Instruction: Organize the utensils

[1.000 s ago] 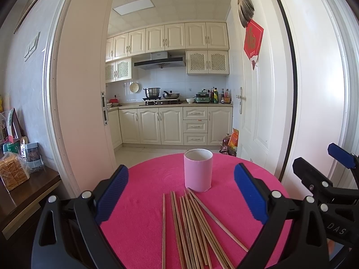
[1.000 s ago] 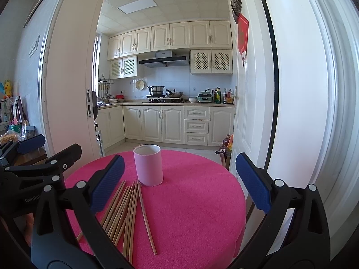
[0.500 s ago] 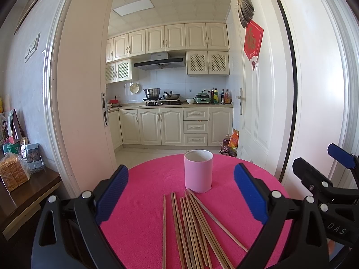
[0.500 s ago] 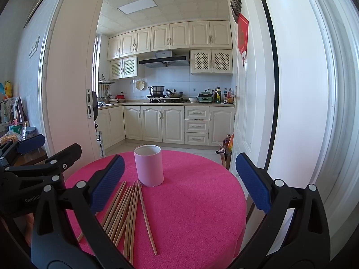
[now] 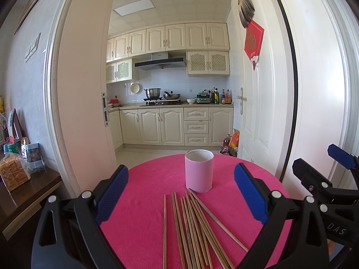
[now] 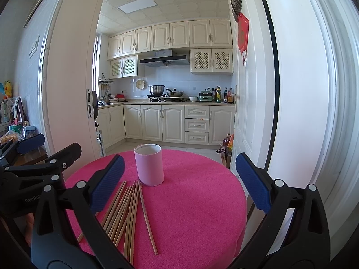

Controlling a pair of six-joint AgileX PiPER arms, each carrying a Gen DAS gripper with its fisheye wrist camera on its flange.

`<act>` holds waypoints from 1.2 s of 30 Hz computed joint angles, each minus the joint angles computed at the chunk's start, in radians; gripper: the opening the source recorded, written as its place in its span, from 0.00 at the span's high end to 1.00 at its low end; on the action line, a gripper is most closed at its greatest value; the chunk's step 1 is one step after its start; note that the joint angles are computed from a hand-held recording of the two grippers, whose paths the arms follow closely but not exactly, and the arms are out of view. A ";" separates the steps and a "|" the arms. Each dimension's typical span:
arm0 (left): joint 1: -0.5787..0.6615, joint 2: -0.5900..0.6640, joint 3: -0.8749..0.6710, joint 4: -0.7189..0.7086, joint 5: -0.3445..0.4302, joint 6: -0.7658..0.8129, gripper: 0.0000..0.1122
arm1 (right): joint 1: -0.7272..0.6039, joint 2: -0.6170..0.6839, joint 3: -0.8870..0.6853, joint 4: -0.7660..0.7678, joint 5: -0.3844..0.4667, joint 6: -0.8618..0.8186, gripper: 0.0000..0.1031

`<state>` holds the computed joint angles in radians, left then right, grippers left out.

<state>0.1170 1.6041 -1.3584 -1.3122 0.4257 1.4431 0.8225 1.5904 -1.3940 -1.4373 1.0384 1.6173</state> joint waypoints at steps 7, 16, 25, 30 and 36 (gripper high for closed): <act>0.001 0.000 0.002 -0.006 -0.002 0.008 0.17 | 0.001 0.002 -0.004 0.005 0.000 -0.003 0.06; 0.003 0.002 0.001 -0.006 0.000 0.009 0.17 | 0.000 0.002 -0.004 0.006 -0.002 -0.003 0.06; 0.009 0.005 0.006 -0.021 -0.003 0.031 0.17 | 0.002 0.011 -0.021 0.031 0.001 -0.018 0.06; 0.012 0.020 0.002 -0.011 -0.006 0.029 0.17 | -0.010 0.021 -0.037 0.068 -0.019 -0.034 0.06; -0.008 0.069 -0.056 0.139 -0.030 -0.099 0.17 | -0.050 0.067 -0.116 0.166 -0.052 -0.126 0.06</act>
